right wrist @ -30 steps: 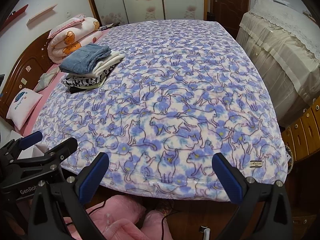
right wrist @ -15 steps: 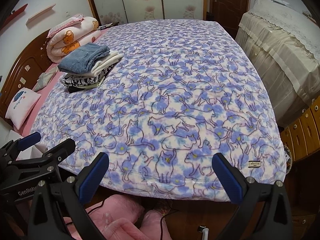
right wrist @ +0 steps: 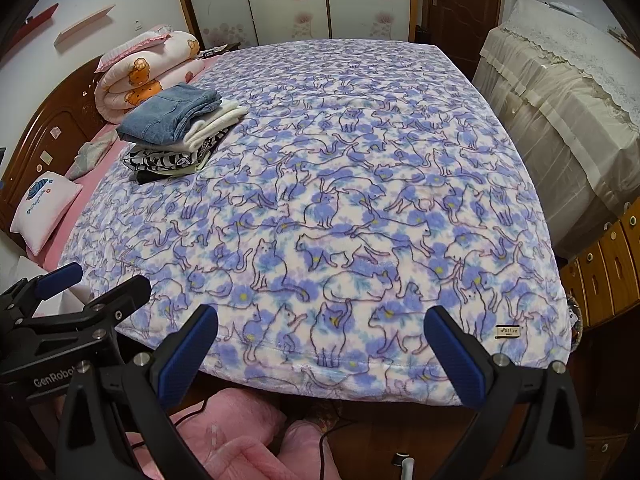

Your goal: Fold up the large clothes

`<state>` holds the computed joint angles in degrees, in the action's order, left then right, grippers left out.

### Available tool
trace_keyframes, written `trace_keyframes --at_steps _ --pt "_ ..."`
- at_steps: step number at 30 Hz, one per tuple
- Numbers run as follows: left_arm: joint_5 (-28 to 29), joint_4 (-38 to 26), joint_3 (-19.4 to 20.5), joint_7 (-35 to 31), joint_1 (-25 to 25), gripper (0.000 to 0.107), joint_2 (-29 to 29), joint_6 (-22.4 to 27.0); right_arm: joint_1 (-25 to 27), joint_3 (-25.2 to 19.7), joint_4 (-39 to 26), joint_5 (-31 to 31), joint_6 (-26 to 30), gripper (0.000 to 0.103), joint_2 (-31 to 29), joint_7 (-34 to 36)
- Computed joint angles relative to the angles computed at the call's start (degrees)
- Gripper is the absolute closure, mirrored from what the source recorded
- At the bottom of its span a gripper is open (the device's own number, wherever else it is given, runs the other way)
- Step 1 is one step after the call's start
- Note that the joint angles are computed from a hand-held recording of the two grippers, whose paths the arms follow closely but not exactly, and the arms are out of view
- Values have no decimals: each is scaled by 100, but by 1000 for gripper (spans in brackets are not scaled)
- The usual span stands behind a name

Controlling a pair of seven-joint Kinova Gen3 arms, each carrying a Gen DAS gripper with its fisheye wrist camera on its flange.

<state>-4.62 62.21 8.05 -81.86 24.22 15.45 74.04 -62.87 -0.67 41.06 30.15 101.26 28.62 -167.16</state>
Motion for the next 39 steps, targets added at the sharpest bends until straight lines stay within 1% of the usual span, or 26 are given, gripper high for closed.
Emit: trace_keyframes --at_steps 6,17,39 --pt "-51 1 -3 97 56 5 -5 -1 16 -12 107 5 -37 0 -65 -9" --pt "-51 -56 2 86 70 5 35 50 43 -39 117 9 -34 0 -76 3" --pt "-51 -85 -5 56 72 5 62 58 29 7 -39 -4 29 0 23 41"
